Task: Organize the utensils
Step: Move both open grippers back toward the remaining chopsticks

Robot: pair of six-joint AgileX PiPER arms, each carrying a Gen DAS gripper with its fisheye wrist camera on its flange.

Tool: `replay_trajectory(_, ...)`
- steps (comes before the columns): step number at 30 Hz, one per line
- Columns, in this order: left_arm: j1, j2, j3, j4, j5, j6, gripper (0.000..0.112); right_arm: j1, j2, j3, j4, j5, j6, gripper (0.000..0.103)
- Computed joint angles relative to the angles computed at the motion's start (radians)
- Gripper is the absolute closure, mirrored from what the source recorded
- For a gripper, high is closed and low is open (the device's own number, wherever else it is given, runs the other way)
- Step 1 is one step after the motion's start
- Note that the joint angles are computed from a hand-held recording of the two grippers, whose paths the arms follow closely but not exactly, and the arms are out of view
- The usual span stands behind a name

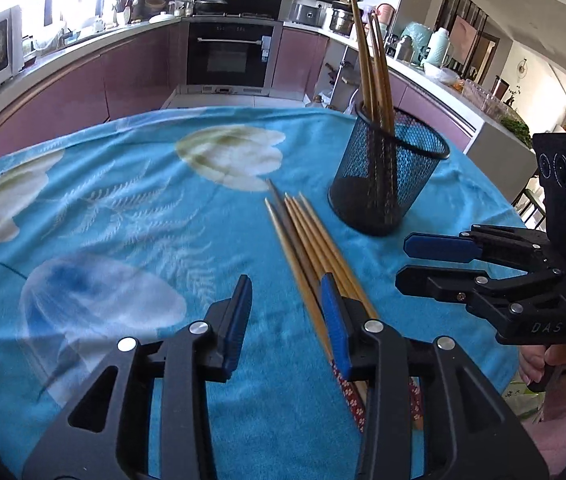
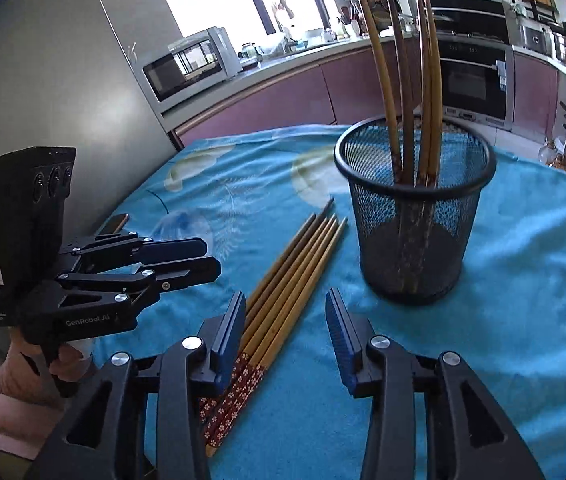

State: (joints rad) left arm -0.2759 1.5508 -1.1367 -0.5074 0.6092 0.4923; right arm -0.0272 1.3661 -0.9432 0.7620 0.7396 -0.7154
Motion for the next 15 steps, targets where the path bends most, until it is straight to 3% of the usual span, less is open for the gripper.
replay_trajectory(15,-0.071,-0.011,0.081,0.064,-0.047,-0.046,0.074,0.134,-0.016,0.075,-0.21,-0.16,0.208,0.064)
